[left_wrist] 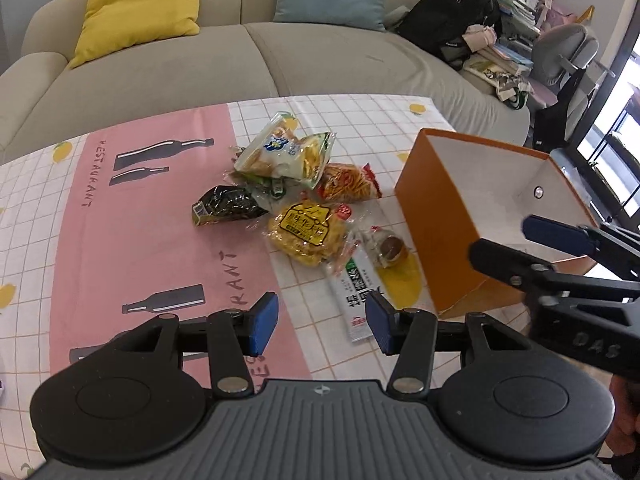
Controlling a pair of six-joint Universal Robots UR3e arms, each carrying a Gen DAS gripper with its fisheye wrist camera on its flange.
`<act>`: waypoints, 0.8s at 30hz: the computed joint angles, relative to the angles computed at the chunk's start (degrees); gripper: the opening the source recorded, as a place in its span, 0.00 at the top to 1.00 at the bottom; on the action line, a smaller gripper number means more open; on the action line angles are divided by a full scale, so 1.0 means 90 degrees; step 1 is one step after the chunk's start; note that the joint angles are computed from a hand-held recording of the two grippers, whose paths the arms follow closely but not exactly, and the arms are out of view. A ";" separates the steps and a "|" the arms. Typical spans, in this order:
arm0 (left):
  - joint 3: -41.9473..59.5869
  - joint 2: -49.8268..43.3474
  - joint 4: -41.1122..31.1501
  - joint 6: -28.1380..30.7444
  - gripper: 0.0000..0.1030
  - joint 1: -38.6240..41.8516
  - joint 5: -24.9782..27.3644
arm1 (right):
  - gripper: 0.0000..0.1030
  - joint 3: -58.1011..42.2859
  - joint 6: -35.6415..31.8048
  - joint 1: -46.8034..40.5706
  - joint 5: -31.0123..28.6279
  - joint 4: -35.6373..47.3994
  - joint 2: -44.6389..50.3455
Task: Organize snacks
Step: 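Move the left tool to the seaweed packet while the right tool reaches the yellow biscuit bag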
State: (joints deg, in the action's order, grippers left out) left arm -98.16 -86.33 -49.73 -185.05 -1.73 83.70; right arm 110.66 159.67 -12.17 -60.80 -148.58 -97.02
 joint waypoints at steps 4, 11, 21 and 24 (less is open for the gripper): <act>-0.0002 -0.0171 0.0163 -0.0027 0.42 0.0164 0.0015 | 0.42 -0.0384 -0.0049 0.0514 -0.0322 -0.0477 0.0775; 0.0225 -0.0806 0.0246 -0.0075 0.44 0.0413 0.0197 | 0.42 -0.1462 -0.0525 0.1116 -0.0629 -0.0754 0.2340; 0.0496 -0.1962 0.1195 0.0973 0.33 0.1054 -0.0028 | 0.19 -0.3408 -0.1223 0.1817 -0.1206 -0.0299 0.4306; 0.0799 -0.2434 0.1379 0.1635 0.30 0.1228 -0.0242 | 0.13 -0.4135 -0.1342 0.1969 -0.1323 -0.0012 0.4836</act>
State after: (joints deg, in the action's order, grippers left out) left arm -90.97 -108.23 -37.33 -170.33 9.32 81.52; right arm 73.44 147.60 5.55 -72.70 -148.69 -53.49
